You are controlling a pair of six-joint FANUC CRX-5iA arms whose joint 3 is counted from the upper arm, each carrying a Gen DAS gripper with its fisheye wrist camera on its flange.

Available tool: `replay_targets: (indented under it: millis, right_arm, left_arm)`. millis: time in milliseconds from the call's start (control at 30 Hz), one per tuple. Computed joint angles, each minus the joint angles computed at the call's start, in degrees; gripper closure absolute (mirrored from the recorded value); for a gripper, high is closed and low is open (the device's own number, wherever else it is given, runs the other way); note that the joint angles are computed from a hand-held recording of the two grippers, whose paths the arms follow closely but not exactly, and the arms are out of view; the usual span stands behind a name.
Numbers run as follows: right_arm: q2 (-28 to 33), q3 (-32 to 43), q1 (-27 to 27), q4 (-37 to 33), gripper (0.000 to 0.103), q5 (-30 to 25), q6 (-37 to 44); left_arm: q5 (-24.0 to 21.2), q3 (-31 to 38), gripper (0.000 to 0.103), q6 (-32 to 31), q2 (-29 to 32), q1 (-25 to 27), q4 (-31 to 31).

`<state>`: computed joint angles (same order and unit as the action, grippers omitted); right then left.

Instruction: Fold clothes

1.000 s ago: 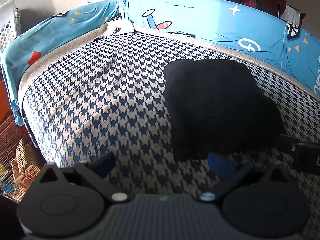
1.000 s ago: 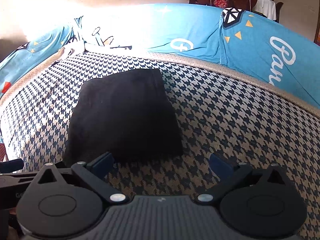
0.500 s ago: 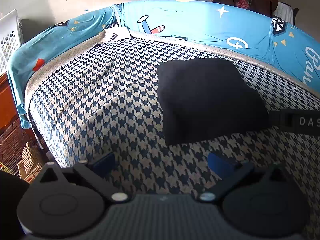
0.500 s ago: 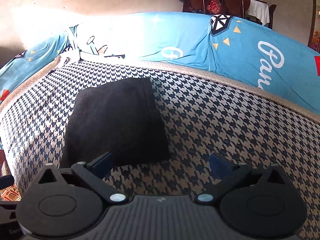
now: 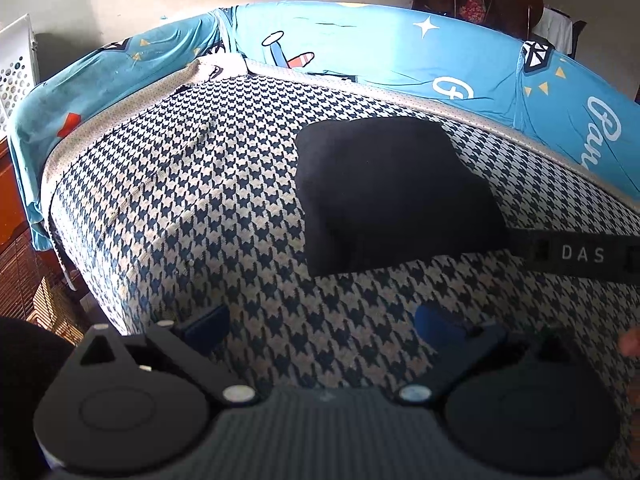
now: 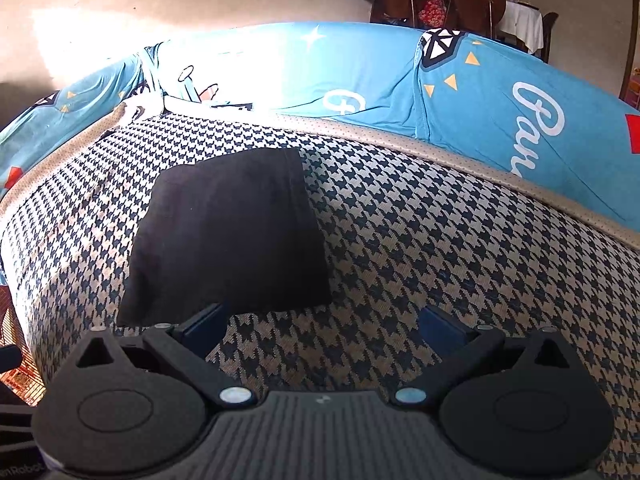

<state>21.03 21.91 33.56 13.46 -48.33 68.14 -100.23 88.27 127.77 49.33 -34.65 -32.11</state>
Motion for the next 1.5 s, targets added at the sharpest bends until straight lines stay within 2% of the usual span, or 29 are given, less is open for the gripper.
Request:
replay_targets:
  millis: [433,1500]
  right_arm:
    - [0.0,0.7,-0.2,-1.1,0.0,-0.9,1.8]
    - [-0.4,-1.0,0.6,2.6,0.0,-1.1,1.8]
  left_arm:
    - [-1.8,2.7,0.0,-1.0,1.4,-0.4,-0.6]
    - [-5.4,8.8,0.0,-2.4,4.3,-0.5,-1.1]
